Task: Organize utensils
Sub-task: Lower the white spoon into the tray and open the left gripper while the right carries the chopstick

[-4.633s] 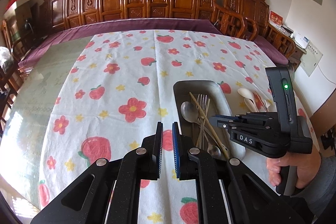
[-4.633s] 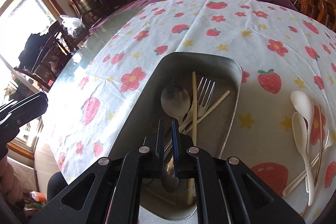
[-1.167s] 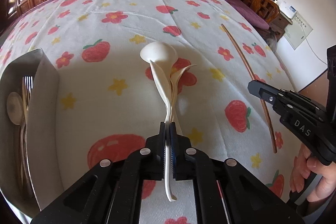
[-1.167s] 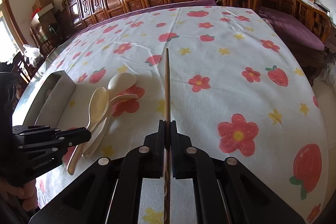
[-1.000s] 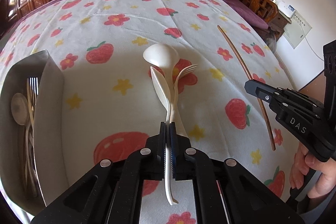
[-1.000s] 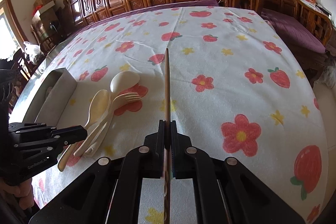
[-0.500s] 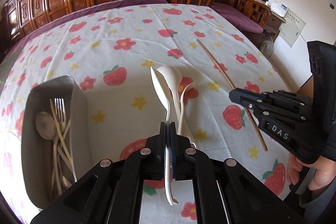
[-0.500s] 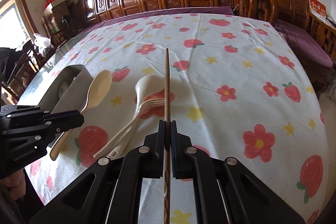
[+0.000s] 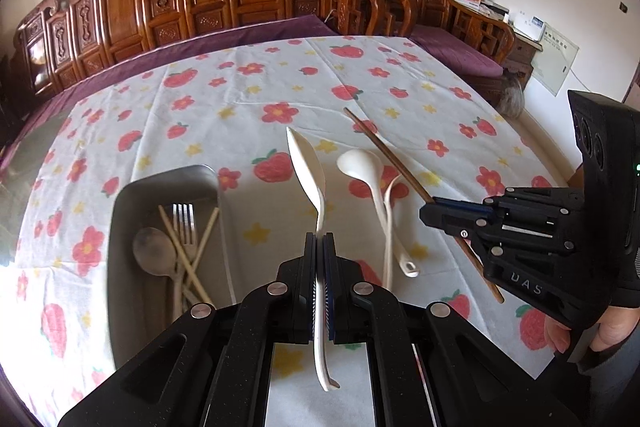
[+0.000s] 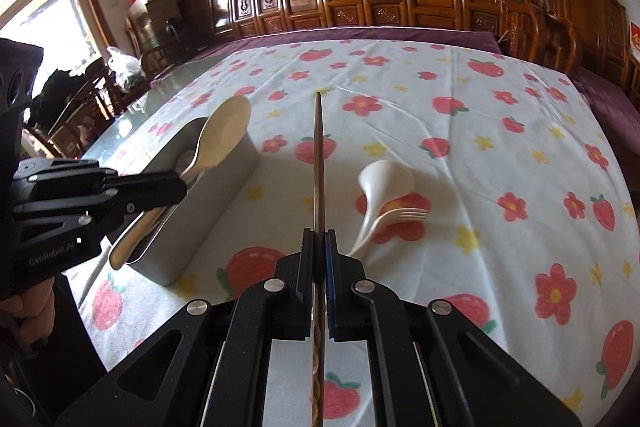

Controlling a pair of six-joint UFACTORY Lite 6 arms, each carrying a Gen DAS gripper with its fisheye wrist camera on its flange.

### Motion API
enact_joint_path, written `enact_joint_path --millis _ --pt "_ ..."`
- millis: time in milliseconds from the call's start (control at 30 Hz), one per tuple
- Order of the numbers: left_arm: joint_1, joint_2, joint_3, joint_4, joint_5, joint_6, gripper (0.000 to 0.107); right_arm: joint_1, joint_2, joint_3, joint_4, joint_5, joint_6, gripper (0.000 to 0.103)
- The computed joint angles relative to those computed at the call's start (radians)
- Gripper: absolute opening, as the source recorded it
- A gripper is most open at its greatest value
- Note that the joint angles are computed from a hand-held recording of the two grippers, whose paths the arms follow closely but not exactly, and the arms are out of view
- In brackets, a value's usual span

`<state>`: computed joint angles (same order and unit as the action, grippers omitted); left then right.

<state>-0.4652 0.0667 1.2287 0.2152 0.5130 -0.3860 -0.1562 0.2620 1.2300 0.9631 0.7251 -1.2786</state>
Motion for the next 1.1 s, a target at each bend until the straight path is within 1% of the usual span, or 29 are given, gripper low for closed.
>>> enact_joint_path --millis 100,267,500,800,1100 --pt "0.032 -0.031 -0.028 -0.020 -0.011 0.051 0.003 0.020 -0.009 -0.018 -0.008 -0.012 0.007 0.006" --pt "0.117 -0.059 -0.080 -0.115 -0.047 0.195 0.003 0.053 0.001 -0.028 -0.030 -0.046 0.034 0.006" --pt "0.213 -0.093 -0.157 -0.202 -0.095 0.354 0.003 0.077 0.012 -0.035 -0.018 -0.070 0.032 0.006" --pt "0.354 -0.102 -0.218 -0.380 -0.127 0.580 0.003 0.097 0.021 -0.045 0.027 -0.086 0.039 0.006" --pt "0.430 -0.051 -0.223 -0.427 -0.140 0.639 0.003 0.125 -0.038 -0.097 0.034 -0.144 0.040 0.006"
